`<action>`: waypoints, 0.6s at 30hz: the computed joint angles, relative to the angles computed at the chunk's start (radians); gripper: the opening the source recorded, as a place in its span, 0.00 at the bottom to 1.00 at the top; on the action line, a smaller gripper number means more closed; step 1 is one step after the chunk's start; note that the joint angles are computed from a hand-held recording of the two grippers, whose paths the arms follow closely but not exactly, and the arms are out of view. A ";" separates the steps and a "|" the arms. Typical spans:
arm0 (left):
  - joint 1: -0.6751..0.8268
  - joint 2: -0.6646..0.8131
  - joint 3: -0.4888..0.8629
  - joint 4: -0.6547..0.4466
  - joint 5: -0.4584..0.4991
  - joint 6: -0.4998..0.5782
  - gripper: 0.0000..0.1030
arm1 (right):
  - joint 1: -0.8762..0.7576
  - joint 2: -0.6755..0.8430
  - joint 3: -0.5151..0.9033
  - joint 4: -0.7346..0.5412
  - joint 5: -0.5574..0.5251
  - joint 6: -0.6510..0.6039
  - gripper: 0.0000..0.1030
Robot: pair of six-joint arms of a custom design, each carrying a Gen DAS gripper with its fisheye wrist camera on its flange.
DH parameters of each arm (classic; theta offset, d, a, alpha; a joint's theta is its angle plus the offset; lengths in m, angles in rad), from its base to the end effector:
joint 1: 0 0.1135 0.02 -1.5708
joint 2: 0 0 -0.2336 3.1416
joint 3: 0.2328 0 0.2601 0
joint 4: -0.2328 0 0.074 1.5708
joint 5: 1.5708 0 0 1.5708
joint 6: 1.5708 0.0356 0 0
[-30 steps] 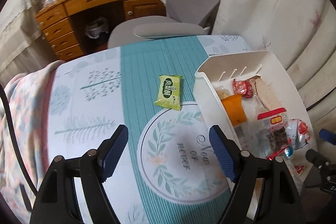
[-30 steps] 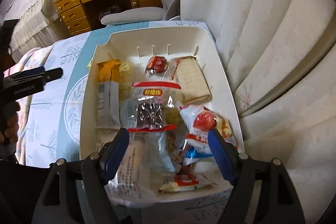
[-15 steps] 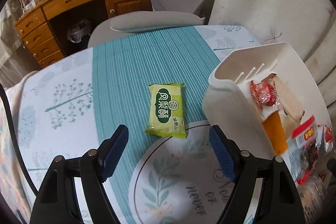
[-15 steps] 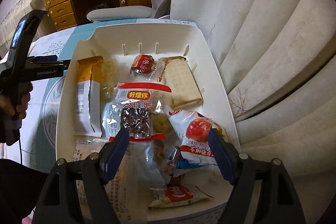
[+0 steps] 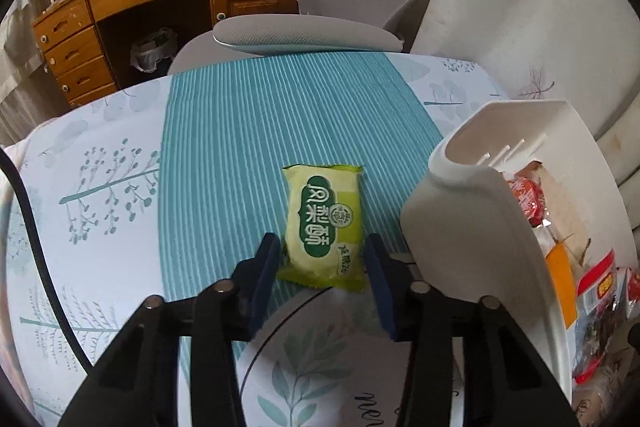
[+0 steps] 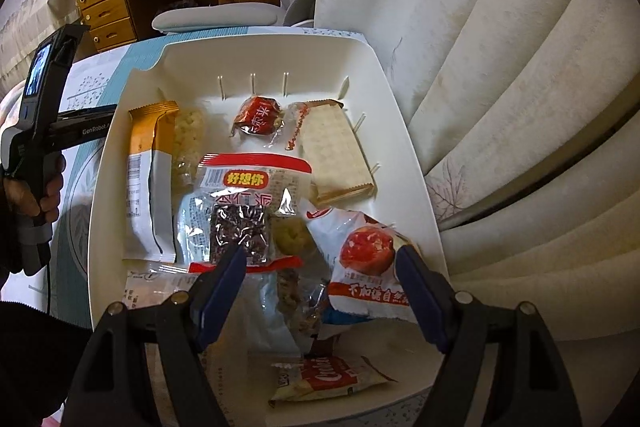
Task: Organize snacks
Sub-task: 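Move the left gripper to the green-and-yellow pack and grasp it, then carry the green-and-yellow pack over the tray and open the left gripper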
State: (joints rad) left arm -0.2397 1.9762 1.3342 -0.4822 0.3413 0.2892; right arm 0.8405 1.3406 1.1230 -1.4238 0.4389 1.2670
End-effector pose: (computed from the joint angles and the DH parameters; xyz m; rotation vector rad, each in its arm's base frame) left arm 0.3830 -0.1059 0.1277 0.7942 2.5353 -0.4424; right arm 0.1575 0.1533 0.2389 0.5646 2.7101 -0.3902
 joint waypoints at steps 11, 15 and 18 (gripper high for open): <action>0.021 -0.004 0.016 -0.050 0.005 -0.046 0.34 | 0.035 -0.003 0.041 -0.039 0.009 0.012 0.76; 0.033 -0.036 -0.012 -0.076 0.007 -0.065 0.33 | 0.053 -0.025 0.049 -0.070 0.024 0.040 0.76; 0.044 -0.084 -0.058 -0.090 0.003 -0.073 0.33 | 0.068 -0.048 0.049 -0.087 0.038 0.065 0.76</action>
State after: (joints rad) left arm -0.1953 1.8919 1.2761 -0.5725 0.3447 0.2160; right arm 0.9087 1.2929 1.1721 -1.5105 0.4770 1.3318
